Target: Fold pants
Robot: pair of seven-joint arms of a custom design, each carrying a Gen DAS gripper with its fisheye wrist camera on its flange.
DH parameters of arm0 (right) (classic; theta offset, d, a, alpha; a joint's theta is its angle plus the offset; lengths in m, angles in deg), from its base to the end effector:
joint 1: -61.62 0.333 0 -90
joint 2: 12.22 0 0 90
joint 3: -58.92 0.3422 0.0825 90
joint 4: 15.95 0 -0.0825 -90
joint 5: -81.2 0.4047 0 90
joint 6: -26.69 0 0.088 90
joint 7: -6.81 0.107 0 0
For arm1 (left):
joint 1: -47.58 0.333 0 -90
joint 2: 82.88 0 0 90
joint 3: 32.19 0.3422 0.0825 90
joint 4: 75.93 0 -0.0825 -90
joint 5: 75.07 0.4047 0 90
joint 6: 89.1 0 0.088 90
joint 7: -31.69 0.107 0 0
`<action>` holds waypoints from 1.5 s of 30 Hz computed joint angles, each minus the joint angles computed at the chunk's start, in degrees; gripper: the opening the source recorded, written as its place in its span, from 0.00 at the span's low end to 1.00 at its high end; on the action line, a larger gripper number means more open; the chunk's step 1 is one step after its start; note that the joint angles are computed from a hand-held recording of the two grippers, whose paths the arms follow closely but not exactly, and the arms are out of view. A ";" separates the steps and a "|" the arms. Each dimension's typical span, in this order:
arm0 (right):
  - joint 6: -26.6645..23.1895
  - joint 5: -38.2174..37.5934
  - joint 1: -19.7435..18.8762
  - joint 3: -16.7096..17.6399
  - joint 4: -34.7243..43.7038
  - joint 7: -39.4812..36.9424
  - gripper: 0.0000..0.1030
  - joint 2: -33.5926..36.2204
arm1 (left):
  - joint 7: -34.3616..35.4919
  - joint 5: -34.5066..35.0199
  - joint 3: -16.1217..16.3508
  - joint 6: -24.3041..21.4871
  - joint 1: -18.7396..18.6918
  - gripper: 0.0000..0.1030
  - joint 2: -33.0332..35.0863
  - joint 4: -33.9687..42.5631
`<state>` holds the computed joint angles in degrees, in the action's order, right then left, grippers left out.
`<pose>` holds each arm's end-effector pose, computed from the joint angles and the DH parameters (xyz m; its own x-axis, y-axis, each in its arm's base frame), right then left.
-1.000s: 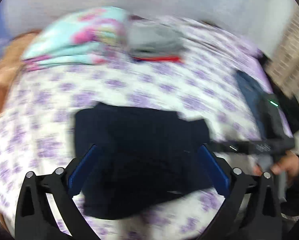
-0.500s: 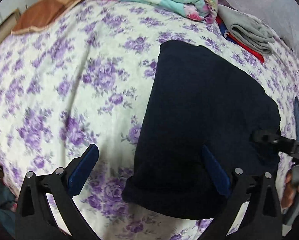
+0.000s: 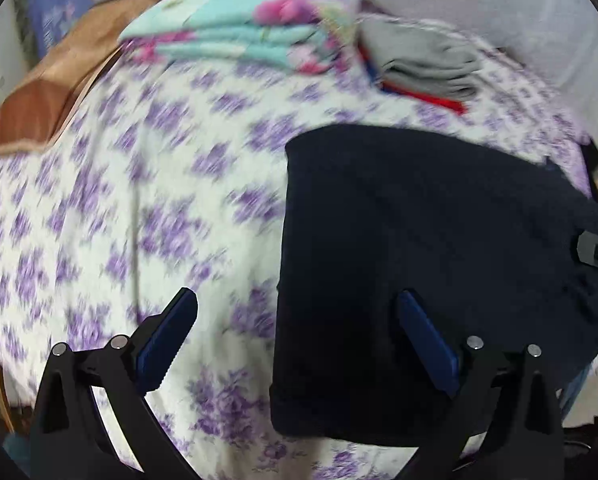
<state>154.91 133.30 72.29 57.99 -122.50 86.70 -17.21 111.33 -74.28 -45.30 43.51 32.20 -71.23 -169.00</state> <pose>0.5819 0.1232 0.6359 0.1096 -0.6807 -0.7243 -0.9113 0.2223 -0.3467 0.6124 -0.3157 0.5783 -0.3273 -0.9377 0.1168 -0.8552 0.2414 -0.4587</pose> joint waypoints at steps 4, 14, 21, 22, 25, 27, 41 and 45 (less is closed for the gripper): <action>1.55 -6.64 -1.51 -0.44 -6.12 7.01 0.15 -2.92 | 3.04 0.14 -1.01 -2.22 -1.30 0.95 3.46 3.40; 6.67 0.10 -1.73 -2.09 -12.00 8.15 0.70 -3.59 | 0.68 -0.94 -0.01 -9.93 -1.30 0.96 10.81 9.81; 3.01 -6.18 -3.36 -2.47 -14.07 15.27 0.46 -5.16 | 1.04 -1.51 0.29 -9.52 -0.48 0.96 10.42 8.66; 2.97 -6.76 -3.43 -2.59 -14.60 15.48 0.46 -5.59 | 1.36 -1.83 0.31 -9.46 -0.11 0.96 9.94 8.07; 2.18 -11.38 -3.76 -2.40 -15.31 17.08 0.46 -6.36 | 1.21 -2.37 0.29 -9.27 0.17 0.96 9.55 7.48; 1.50 -15.89 -3.79 -1.86 -14.81 18.32 0.46 -6.02 | 0.73 -1.66 0.45 -9.24 -0.14 0.96 9.52 7.52; -0.38 -19.33 0.28 -0.42 -6.30 8.43 0.42 -1.07 | 1.78 1.48 -0.67 -7.52 -1.70 0.95 5.80 6.99; -2.07 2.02 -0.21 -1.64 -4.59 2.06 0.42 1.68 | 6.68 -3.29 -2.48 -7.05 -1.75 0.95 5.81 8.53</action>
<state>152.85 135.32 72.08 56.35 -127.09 88.76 -15.53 118.01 -77.56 -47.78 36.46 30.45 -65.42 -160.47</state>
